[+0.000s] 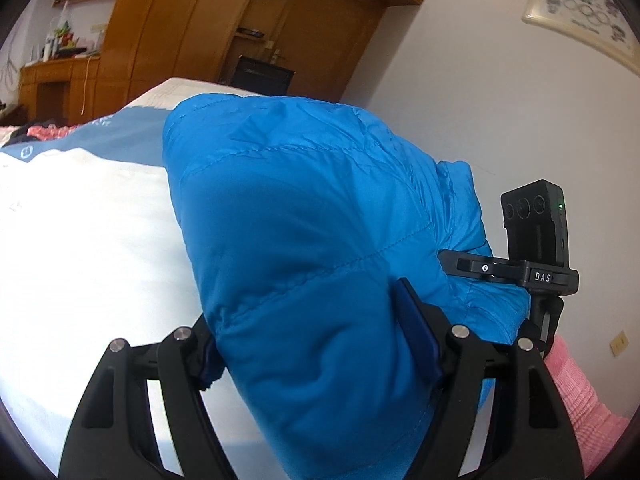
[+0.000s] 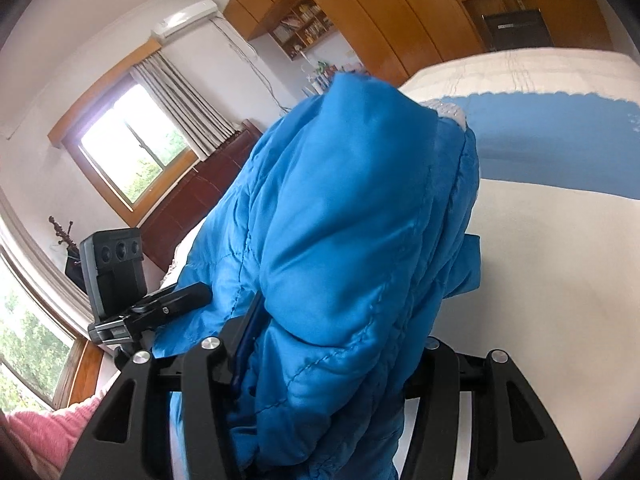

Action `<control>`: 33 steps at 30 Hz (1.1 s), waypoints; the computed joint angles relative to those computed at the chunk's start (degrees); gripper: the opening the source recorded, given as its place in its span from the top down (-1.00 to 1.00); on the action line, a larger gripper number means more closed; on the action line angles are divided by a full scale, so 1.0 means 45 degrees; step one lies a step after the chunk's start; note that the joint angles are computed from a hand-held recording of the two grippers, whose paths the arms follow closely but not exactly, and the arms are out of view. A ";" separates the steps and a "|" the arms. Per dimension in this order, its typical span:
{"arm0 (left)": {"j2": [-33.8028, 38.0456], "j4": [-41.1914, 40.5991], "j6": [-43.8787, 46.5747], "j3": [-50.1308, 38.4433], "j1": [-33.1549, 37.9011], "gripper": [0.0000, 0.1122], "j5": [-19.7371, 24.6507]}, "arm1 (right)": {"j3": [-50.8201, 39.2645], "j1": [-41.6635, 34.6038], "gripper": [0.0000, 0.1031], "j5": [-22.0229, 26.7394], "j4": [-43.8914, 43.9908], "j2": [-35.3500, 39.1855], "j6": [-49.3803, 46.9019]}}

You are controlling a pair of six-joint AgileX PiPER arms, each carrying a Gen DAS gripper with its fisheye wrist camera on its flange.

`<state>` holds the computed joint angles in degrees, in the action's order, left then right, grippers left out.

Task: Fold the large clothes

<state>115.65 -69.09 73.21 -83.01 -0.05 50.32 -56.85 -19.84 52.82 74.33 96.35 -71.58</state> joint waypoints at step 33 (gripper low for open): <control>-0.1520 0.5154 -0.4550 0.1234 -0.0714 -0.70 -0.3922 | 0.3023 0.1595 -0.77 -0.4438 -0.4620 -0.4503 0.5906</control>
